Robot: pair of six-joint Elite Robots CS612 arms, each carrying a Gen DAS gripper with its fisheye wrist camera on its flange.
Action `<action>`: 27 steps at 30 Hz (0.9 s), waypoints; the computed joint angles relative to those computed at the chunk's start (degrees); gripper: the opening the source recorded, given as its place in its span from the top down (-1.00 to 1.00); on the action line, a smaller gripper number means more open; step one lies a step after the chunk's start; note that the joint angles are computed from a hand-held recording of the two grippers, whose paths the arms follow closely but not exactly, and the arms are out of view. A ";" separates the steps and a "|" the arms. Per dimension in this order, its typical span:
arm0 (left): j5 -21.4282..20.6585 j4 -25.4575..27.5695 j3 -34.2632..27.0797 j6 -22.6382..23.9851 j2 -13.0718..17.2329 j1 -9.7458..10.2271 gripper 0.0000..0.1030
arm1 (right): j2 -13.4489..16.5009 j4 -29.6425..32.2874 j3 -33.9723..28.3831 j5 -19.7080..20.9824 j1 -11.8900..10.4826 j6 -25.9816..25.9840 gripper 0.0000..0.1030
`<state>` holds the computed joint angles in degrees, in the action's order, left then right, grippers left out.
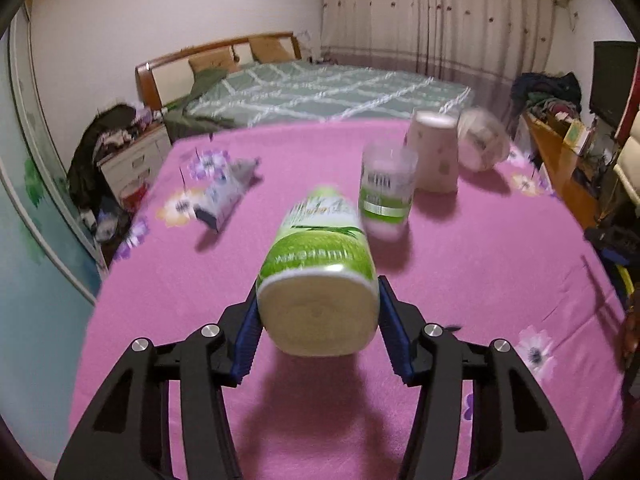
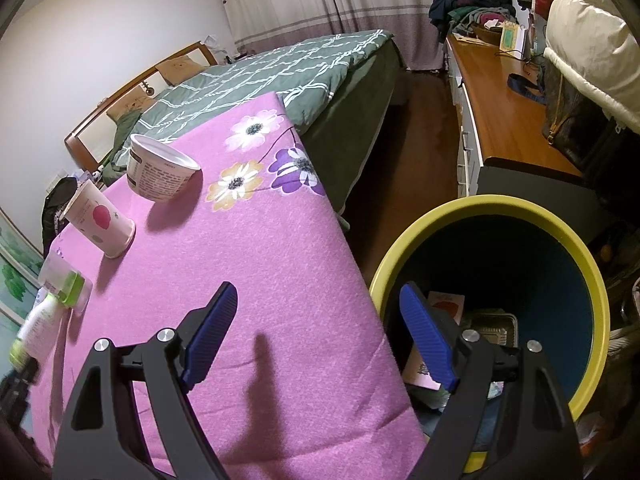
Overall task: Collect trash
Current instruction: 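Grasp the green-labelled coconut drink bottle with the left gripper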
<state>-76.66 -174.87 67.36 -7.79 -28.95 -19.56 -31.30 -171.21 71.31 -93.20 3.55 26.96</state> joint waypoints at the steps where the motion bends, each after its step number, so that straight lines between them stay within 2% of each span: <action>1: 0.20 -1.30 0.40 0.69 -0.47 0.04 -0.03 | -0.01 0.00 0.01 -0.04 0.01 -0.02 -0.53; 7: 1.78 -4.79 0.81 2.72 -1.97 0.24 -0.01 | 0.02 0.00 -0.03 0.02 0.00 0.08 -0.53; 19: 1.28 -0.69 -5.00 2.90 0.13 1.09 -0.01 | 0.17 0.43 -0.37 0.53 -0.02 0.29 -0.53; 27: -0.64 -2.51 -2.83 3.44 -1.08 1.02 0.00 | 0.28 0.54 -0.59 0.63 -0.03 0.18 -0.53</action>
<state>-77.30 -177.38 64.53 -4.35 -30.03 -18.54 -31.01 -170.67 70.72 -92.57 3.53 27.14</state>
